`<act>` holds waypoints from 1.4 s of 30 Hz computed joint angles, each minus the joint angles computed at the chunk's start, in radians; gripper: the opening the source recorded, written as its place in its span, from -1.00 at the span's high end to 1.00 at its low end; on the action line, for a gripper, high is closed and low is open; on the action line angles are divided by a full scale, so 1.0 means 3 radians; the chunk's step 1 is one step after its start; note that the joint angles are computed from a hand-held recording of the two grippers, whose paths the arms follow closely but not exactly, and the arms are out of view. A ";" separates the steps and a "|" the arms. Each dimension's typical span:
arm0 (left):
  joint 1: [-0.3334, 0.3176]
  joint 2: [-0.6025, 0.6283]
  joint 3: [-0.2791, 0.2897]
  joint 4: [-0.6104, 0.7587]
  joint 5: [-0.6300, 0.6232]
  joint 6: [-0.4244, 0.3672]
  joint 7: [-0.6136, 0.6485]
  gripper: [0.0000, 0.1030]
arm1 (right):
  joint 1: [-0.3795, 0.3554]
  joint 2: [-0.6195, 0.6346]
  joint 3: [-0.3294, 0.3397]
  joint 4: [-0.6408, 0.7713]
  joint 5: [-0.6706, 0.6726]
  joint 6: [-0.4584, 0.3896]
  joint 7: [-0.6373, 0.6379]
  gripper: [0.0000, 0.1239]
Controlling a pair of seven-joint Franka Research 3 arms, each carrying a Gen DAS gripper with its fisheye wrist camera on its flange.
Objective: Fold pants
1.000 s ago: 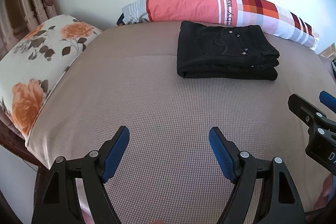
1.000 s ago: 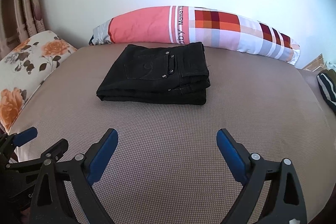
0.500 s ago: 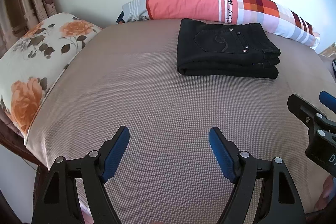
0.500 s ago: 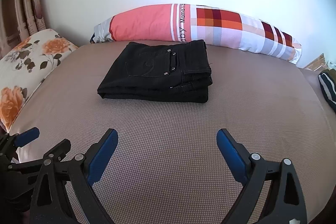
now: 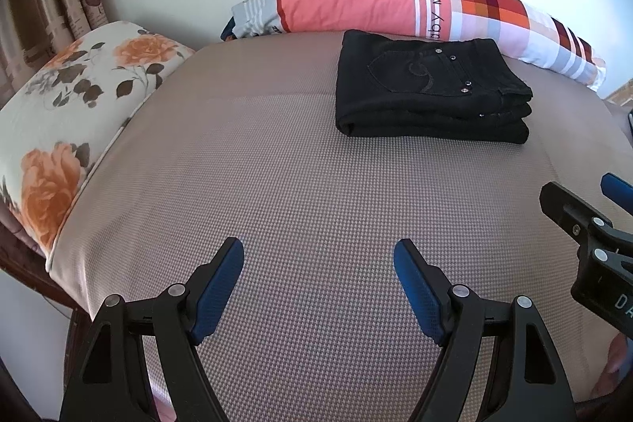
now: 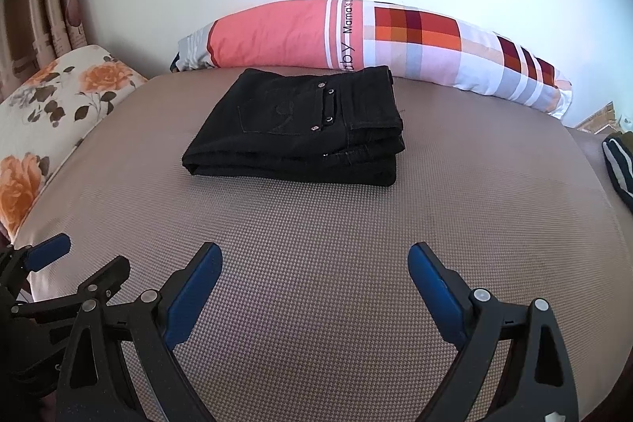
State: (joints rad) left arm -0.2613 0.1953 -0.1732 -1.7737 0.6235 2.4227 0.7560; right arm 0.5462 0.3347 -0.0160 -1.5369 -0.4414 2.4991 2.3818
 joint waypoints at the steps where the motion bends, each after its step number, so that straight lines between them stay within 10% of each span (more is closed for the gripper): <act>1: 0.0000 0.0001 0.0001 -0.0005 0.0001 -0.0001 0.0001 -0.52 | -0.0005 0.0000 0.0002 -0.0002 0.0013 -0.0001 -0.0003 -0.51; 42: -0.0008 0.0058 -0.0006 0.0014 -0.0119 -0.0058 0.0138 -0.52 | -0.0041 0.0047 0.0003 0.0042 0.0190 -0.0086 -0.0119 -0.51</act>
State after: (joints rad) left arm -0.2638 0.2128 -0.1749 -1.7696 0.5876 2.4053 0.7972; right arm 0.5339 0.3490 -0.0153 -1.5244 -0.3845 2.4733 2.3461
